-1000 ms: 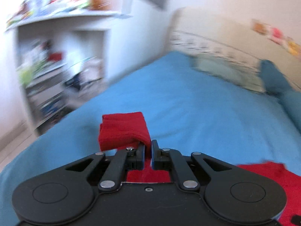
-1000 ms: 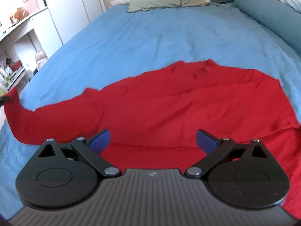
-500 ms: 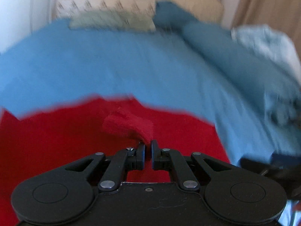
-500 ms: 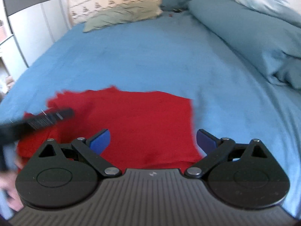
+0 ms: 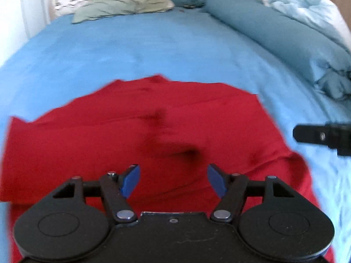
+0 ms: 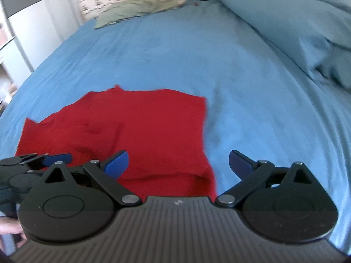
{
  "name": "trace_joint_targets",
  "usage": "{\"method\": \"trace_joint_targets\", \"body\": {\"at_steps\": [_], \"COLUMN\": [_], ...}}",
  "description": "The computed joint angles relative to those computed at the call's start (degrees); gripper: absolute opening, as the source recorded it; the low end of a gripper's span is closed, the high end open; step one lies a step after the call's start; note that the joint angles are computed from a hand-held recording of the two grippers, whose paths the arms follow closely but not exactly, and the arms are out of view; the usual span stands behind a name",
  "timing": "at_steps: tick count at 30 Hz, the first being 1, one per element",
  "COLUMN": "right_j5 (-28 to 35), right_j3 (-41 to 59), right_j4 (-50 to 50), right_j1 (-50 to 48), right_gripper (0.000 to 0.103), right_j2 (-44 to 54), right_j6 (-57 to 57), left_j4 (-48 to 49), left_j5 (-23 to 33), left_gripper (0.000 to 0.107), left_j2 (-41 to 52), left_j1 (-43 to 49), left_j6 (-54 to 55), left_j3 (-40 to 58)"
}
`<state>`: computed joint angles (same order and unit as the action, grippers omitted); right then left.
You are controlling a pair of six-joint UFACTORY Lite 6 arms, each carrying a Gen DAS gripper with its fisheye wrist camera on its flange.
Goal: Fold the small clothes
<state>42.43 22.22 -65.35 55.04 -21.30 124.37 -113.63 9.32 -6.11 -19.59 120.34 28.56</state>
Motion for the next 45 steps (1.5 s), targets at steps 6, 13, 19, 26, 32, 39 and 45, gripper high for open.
{"method": "trace_joint_targets", "body": {"at_steps": [6,13,19,26,32,39,45], "right_j5": [-9.5,-10.7,-13.9,-16.3,-12.5,-10.8,-2.9], "right_j3": [18.4,38.1,24.3,12.5,16.2,21.5,20.4], "right_j4": [-17.0,-14.7,-20.7,-40.5,-28.3,-19.5,-12.1], "right_j1": [-3.3,-7.5,-12.0,-10.2,-6.5,-7.3,-8.7], "right_gripper": [0.103,0.076,0.077,0.078,0.059,0.024,0.024], "right_j2": [28.5,51.5,39.7,33.4,36.2,36.6,25.4], "right_j6": [4.5,-9.9,7.8,39.1,33.2,14.0,1.1], "left_j4": [4.1,-2.1,11.3,10.8,8.0,4.4,3.0], "left_j5": [2.2,5.8,9.0,9.8,9.7,9.9,10.8], "left_gripper": [0.073,0.073,0.073,0.073,0.073,0.073,0.072], "left_j2": [2.3,12.4,12.3,10.7,13.4,16.5,18.7], "left_j1": [19.1,29.7,36.5,40.3,44.9,47.0,44.0], "left_j6": [10.6,23.2,11.7,15.5,21.5,26.9,25.8], "left_j3": [1.5,7.4,9.0,7.0,7.8,8.7,11.2]}}
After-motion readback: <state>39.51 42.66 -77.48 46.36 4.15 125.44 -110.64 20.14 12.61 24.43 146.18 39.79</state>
